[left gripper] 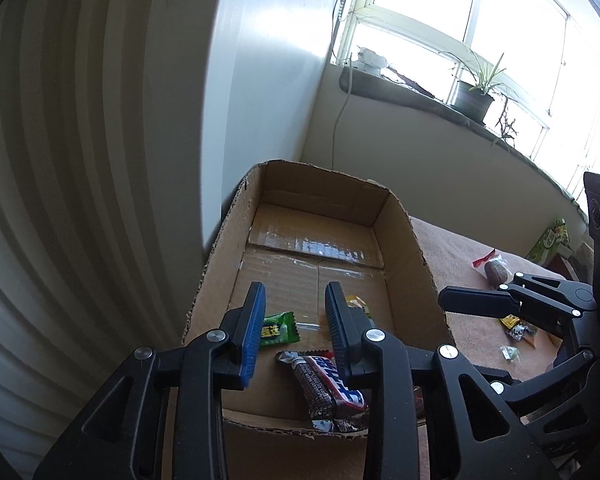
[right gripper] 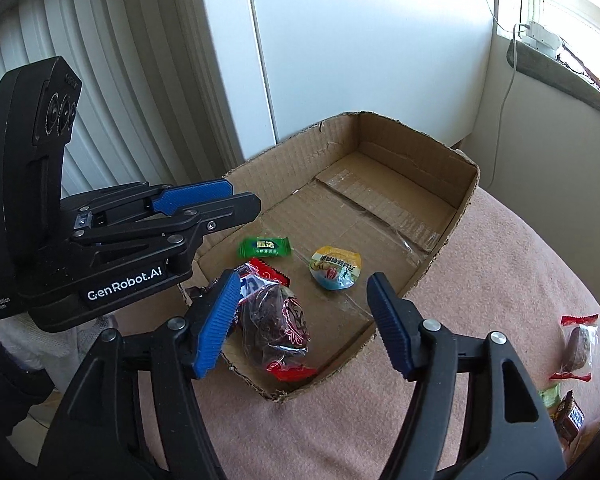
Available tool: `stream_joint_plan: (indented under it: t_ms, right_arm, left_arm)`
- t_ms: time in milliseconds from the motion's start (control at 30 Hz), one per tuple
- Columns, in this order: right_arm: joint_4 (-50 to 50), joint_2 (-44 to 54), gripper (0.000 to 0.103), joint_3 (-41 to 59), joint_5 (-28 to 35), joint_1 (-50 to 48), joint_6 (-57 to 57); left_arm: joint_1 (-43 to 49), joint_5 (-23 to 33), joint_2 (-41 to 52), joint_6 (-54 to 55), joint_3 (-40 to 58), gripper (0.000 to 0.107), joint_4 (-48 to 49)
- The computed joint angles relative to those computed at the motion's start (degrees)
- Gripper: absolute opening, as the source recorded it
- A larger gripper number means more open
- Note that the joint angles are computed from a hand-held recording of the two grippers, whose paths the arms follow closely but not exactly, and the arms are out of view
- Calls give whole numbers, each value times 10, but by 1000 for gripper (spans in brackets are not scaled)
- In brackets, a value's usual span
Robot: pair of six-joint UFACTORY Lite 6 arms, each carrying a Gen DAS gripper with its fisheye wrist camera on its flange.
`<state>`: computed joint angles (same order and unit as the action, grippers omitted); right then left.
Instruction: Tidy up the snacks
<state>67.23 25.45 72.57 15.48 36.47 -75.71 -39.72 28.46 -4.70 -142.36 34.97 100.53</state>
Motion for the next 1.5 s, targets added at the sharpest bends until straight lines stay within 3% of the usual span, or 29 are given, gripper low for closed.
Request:
stream_joint_plan:
  t_ms: [467,700,800,1100,1167,1500]
  right_arm:
    - [168,-245,69,-255,6,-79,-183]
    - [134,-371,71,-373,69,-236,-208]
    - [102,-405,71,-407,113,-338,-227]
    - [87,-307,71,-376,206,-570,-331]
    - [92,-270,71,-360,211,-587,-343]
    - [164,-137,69,-296,191,-573,-380]
  left_arm:
    - [-132,93,-32,71,29,29,-121]
    - [-197,96,21,62,87,29,-119]
    - [-213,87,52,53,117,35,-108]
    - [-234,32,186,15,235,38,-68]
    - [-236,15,222,21,270,44,-69]
    - [-228,-70,376,51,413,44,-82]
